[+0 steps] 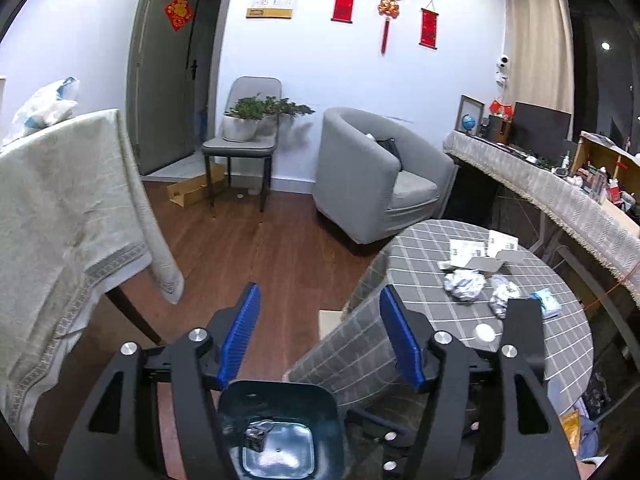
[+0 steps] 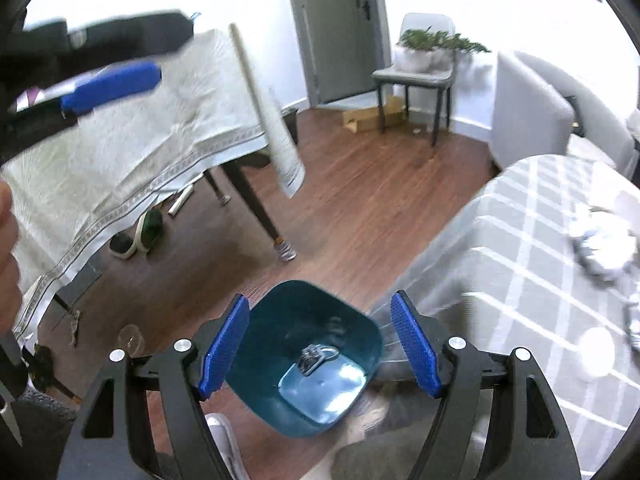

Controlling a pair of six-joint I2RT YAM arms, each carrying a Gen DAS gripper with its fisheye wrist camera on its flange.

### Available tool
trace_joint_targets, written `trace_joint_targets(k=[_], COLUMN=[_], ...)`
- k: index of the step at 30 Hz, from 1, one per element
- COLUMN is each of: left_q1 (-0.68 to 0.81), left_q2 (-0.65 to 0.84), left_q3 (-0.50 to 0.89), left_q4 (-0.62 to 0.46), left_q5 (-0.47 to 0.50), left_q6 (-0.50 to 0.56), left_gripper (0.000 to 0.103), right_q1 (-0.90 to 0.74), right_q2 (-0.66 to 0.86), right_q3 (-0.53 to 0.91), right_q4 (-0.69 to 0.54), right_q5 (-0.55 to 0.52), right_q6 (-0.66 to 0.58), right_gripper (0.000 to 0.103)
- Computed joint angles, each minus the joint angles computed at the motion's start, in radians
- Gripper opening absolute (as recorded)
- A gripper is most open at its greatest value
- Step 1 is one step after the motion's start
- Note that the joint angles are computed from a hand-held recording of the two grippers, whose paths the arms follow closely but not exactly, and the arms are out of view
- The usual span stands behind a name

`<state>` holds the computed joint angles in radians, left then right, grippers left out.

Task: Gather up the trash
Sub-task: 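Grasp the white lid with the left tool while the right tool grasps a foil ball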

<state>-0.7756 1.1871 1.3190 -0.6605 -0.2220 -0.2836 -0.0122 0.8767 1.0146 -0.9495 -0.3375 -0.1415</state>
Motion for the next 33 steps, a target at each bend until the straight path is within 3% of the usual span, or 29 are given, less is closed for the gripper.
trace_joint_targets(k=[9,17,27,33], left_q1=[-0.123,-0.193,-0.267,-0.293], left_q2=[0.121,0.213,0.371,0.471], left_q3=[0.054,0.077,0.141,0.191], left_q4=[0.040,0.068,0.107,0.116], left_q5=[-0.047,-0.041,0.001,0.015], left_q6=[-0.027,-0.040,-0.037,-0.009], left_gripper=[0.073,0.076,0.079,0.079], right_q1=[-0.464,-0.888,-1.116,-1.155], right_q2=[0.014,0.133,0.326,0.410], right_q3=[0.105,0.214,0.326,0.367], right_q4=[-0.169,-0.311,-0.381,-0.386], right_q5=[-0.255,-0.457,-0.537,-0.532], right_q6=[-0.287,-0.584,-0.715,-0.732], right_gripper=[0.075,0.081,0.085,0.085])
